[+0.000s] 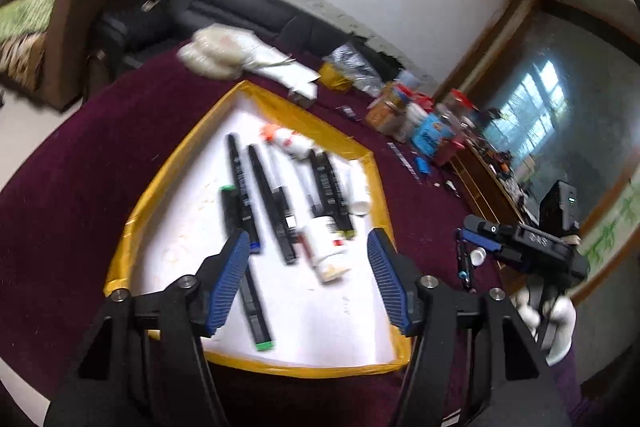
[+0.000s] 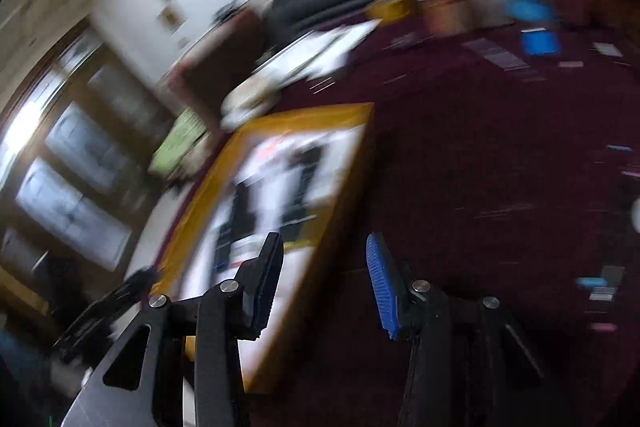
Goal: Organize rigid objects
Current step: 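Move both grippers back over the remaining markers and bottle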
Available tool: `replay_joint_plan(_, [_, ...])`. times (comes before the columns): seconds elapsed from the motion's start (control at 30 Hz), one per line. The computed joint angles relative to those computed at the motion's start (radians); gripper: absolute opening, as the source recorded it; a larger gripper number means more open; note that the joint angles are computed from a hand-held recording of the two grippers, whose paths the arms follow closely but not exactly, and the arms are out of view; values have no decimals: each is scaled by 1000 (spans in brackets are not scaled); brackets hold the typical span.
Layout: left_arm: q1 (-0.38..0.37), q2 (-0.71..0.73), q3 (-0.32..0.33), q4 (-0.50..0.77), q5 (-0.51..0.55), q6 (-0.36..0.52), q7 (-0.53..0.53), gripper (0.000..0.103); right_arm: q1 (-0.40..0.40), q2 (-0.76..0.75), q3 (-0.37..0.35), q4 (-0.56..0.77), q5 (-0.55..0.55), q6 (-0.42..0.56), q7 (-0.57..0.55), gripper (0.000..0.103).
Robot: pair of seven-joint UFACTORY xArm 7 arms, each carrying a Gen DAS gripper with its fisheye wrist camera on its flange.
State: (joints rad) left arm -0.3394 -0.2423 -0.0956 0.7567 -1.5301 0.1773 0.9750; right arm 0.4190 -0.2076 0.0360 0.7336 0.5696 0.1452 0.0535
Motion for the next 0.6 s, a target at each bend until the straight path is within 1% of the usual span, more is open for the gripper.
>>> replay_joint_plan(0.07, [-15, -4, -15, 10, -35, -9, 57, 63, -114, -77, 19, -68, -98, 19, 110, 39])
replay_joint_plan(0.1, [-19, -5, -21, 15, -42, -3, 75, 63, -205, -133, 32, -117, -173, 38, 203, 39])
replay_joint_plan(0.17, [-30, 0, -34, 28, -34, 17, 95, 63, -294, -189, 27, -161, -248, 58, 283, 39])
replay_joint_plan(0.2, [-36, 5, -41, 34, -19, 20, 91, 63, -348, -210, 26, -176, -299, 70, 314, 39])
replay_joint_plan(0.3, [-61, 24, -61, 52, 48, 16, 40, 63, -496, -202, 68, -165, -466, 106, 414, 39])
replay_joint_plan(0.4, [-97, 26, -76, 51, 135, 4, -38, 63, -609, -163, 119, -142, -605, 136, 560, 39])
replay_joint_plan(0.43, [-108, 27, -86, 46, 183, -8, -78, 63, -636, -147, 138, -137, -645, 142, 617, 39])
replay_joint_plan(0.5, [-126, 29, -92, 40, 264, -27, -153, 63, -644, -115, 130, -142, -679, 120, 681, 39])
replay_joint_plan(0.57, [-133, 39, -101, 40, 362, -33, -248, 63, -594, -80, 85, -143, -662, 98, 679, 40])
replay_joint_plan(0.6, [-136, 46, -105, 44, 409, -31, -293, 63, -560, -78, 53, -156, -639, 76, 661, 43])
